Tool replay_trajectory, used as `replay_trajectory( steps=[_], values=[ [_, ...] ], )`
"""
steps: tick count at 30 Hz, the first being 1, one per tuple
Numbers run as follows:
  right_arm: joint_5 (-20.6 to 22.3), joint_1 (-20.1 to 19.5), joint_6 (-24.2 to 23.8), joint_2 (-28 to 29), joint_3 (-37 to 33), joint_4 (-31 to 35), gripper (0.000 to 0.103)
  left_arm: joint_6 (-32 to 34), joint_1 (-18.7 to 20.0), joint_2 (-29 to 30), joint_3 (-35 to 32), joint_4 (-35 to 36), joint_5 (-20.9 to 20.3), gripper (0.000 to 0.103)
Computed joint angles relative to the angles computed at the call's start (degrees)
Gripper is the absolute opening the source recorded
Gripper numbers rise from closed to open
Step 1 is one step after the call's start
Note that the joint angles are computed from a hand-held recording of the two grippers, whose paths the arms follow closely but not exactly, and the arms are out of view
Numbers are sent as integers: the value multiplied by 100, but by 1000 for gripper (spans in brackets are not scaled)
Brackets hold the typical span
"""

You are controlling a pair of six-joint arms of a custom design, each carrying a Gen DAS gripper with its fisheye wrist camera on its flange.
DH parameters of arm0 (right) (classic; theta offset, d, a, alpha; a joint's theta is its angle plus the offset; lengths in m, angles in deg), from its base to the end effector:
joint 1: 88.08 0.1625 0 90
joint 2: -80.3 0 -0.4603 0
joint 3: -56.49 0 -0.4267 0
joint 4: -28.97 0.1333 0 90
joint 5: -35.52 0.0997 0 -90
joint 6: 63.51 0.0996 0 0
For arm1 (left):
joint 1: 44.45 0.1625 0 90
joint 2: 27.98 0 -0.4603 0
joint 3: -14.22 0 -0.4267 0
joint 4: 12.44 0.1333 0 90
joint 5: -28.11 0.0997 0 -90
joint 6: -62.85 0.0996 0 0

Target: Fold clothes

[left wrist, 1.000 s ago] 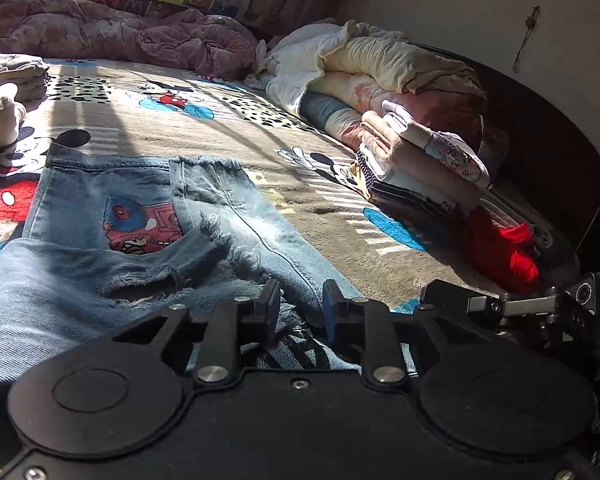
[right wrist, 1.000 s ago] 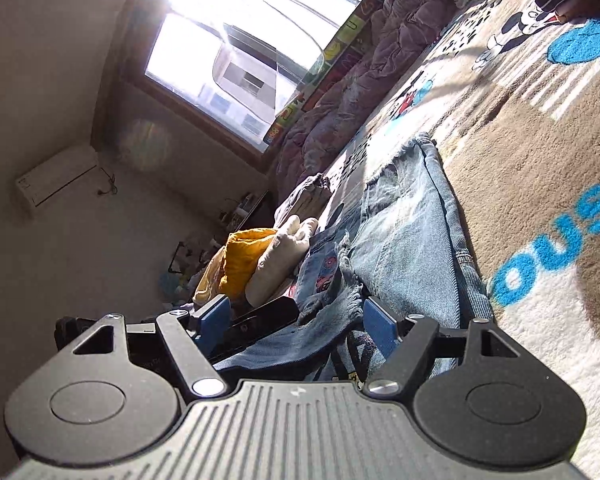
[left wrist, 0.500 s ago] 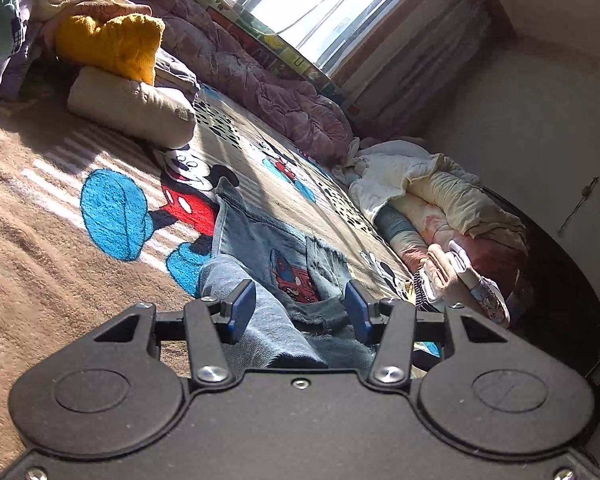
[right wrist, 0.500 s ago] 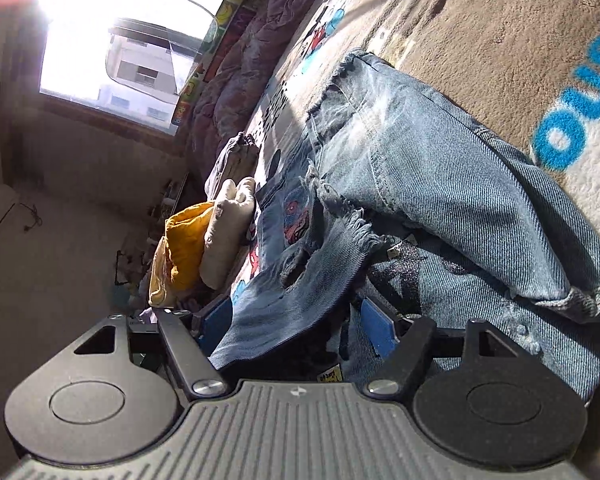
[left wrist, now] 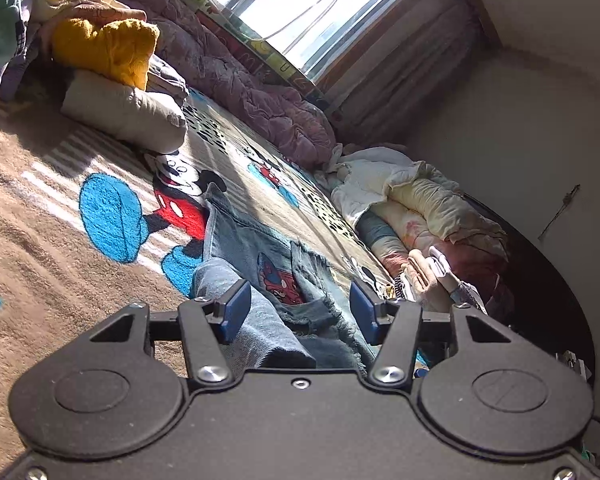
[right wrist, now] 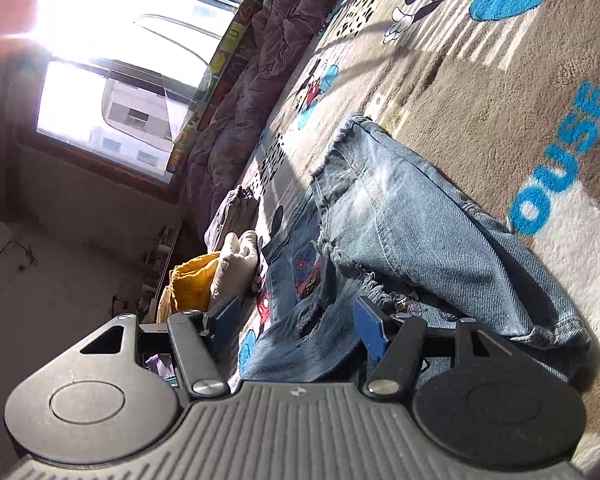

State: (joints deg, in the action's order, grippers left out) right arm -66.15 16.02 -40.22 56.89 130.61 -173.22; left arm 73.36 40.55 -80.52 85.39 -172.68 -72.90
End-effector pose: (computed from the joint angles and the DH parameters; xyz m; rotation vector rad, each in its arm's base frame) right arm 0.3110 -0.7735 0.0562 0.3598 2.5364 -1.5242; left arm 0.0421 -0.8297 0.4090 -0.4897 -2.6620 1.3183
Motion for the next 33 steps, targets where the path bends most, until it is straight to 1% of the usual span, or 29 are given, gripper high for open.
replay_trajectory(
  steps=[2, 3, 4, 5, 6, 7, 9, 10, 12, 15, 17, 18, 20, 21, 22, 23, 25, 27, 30, 31, 32, 33],
  values=[
    [-290, 2, -707, -247, 325, -489, 61, -47, -8, 2, 11, -105, 50, 54],
    [-340, -41, -1074, -402, 556, -785, 52, -123, -2, 12, 4, -137, 53, 54],
    [-478, -51, -1302, -487, 686, -923, 43, -198, 4, 23, -4, -169, 56, 54],
    [-528, -73, -1458, -556, 809, -992, 42, -273, 10, 33, -12, -201, 60, 54],
    [-478, -116, -1589, -614, 941, -1043, 38, -310, 7, 40, -12, -219, 66, 54],
    [-415, -143, -1669, -638, 1031, -1009, 35, -328, 1, 44, -8, -231, 73, 54],
    [-294, -193, -1858, -675, 1200, -920, 34, -347, -14, 51, 9, -252, 82, 54],
    [-269, -187, -2117, -647, 1231, -766, 32, -341, -24, 51, 24, -259, 82, 54],
    [-546, -103, -2685, -558, 1148, -390, 32, -317, -46, 50, 58, -265, 94, 54],
    [-590, -117, -2934, -573, 1244, -33, 32, -225, -81, 47, 105, -233, 159, 54],
    [-714, -135, -3036, -560, 1289, 31, 32, -179, -97, 67, 99, -197, 195, 54],
    [-696, -176, -2982, -563, 1332, 45, 32, -171, -102, 80, 87, -178, 213, 54],
    [-490, -284, -2770, -595, 1459, -11, 27, -162, -112, 116, 53, -135, 248, 54],
    [-371, -347, -2531, -608, 1536, -128, 20, -156, -118, 132, 37, -114, 258, 54],
    [-201, -438, -2132, -622, 1610, -260, 16, -150, -124, 148, 21, -94, 265, 54],
    [-38, -528, -1735, -634, 1679, -391, 15, -136, -131, 166, 3, -69, 270, 54],
    [195, -707, -993, -622, 1798, -641, 7, -93, -147, 204, -34, -15, 276, 54],
    [257, -763, -738, -589, 1811, -720, 7, -54, -162, 238, -64, 36, 274, 54],
    [277, -774, -494, -587, 1790, -652, 7, -33, -176, 262, -82, 72, 278, 54],
    [256, -758, -510, -607, 1793, -595, 9, -29, -180, 269, -90, 76, 283, 54],
    [148, -697, -687, -652, 1794, -480, 10, -35, -179, 270, -93, 72, 280, 54],
    [16, -628, -881, -690, 1790, -382, 16, -47, -176, 267, -91, 62, 273, 54]
  ],
)
